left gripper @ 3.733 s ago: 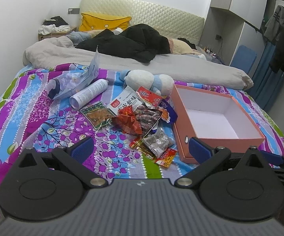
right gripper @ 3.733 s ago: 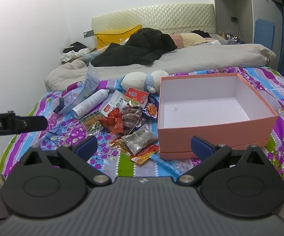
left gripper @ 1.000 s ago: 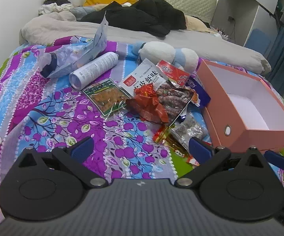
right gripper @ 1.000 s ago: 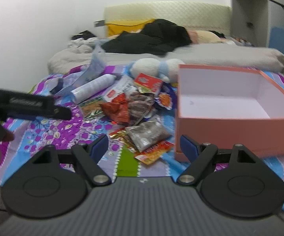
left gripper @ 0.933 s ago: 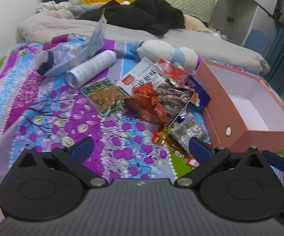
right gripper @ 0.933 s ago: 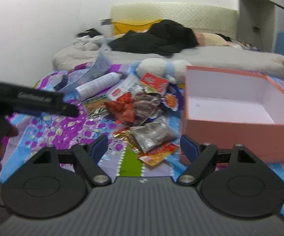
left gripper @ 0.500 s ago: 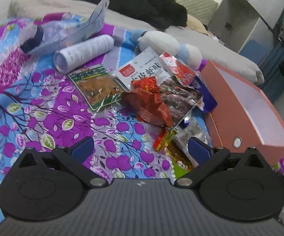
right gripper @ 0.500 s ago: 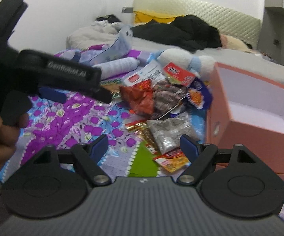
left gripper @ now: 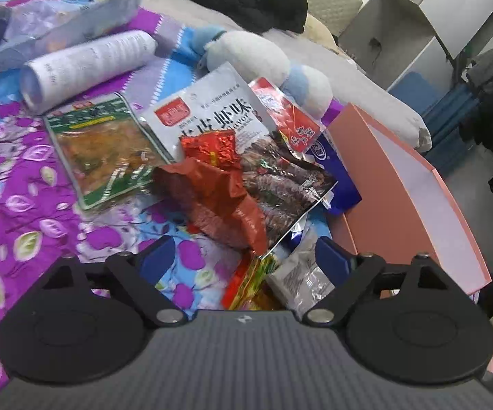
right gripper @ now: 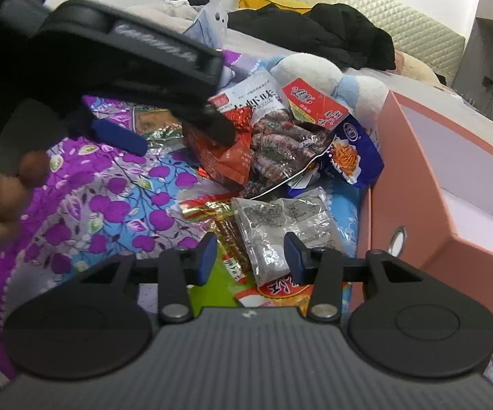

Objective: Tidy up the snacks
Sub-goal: 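Reach the right tool to the clear bag of small packets, then close the right tool on the clear bag while left tool reaches red-orange wrapper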

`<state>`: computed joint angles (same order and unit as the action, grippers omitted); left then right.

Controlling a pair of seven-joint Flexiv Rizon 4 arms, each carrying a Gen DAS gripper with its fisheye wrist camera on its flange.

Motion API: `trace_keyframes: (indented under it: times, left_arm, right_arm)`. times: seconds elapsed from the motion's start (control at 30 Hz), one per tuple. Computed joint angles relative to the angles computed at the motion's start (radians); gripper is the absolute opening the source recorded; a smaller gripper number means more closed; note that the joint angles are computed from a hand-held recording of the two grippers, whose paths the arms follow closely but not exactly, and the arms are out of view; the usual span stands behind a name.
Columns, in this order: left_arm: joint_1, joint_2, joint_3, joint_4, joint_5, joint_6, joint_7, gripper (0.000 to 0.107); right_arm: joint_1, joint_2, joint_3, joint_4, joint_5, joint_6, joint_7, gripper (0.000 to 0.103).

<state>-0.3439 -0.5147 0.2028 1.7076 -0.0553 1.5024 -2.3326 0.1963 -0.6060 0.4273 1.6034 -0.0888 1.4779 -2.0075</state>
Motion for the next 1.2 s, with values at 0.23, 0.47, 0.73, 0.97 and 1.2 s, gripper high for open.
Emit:
trace_keyframes:
  times: [0.23, 0.47, 0.73, 0.97, 1.2]
  left_arm:
    - [0.104, -0.059, -0.130, -0.029, -0.080, 0.031, 0.091, 0.079]
    - [0.136, -0.104, -0.183, -0.054, -0.160, 0.045, 0.171, 0.062]
    - [0.136, -0.095, -0.191, -0.031, -0.192, 0.064, 0.199, 0.030]
    - [0.047, -0.043, -0.090, 0.010, -0.170, 0.053, 0.164, 0.027]
    - [-0.065, 0.032, 0.022, 0.083, -0.106, 0.043, 0.057, 0.023]
  right_arm:
    - [0.015, -0.046, -0.008, -0.048, -0.018, -0.023, -0.018, 0.045]
    - [0.025, -0.062, -0.019, -0.053, -0.039, -0.007, -0.049, 0.039]
    - [0.031, -0.055, -0.029, -0.041, -0.065, 0.010, -0.058, 0.027]
    - [-0.004, -0.029, 0.015, -0.013, -0.048, 0.020, -0.079, 0.023]
    - [-0.052, 0.026, 0.065, 0.062, -0.020, 0.039, -0.109, 0.020]
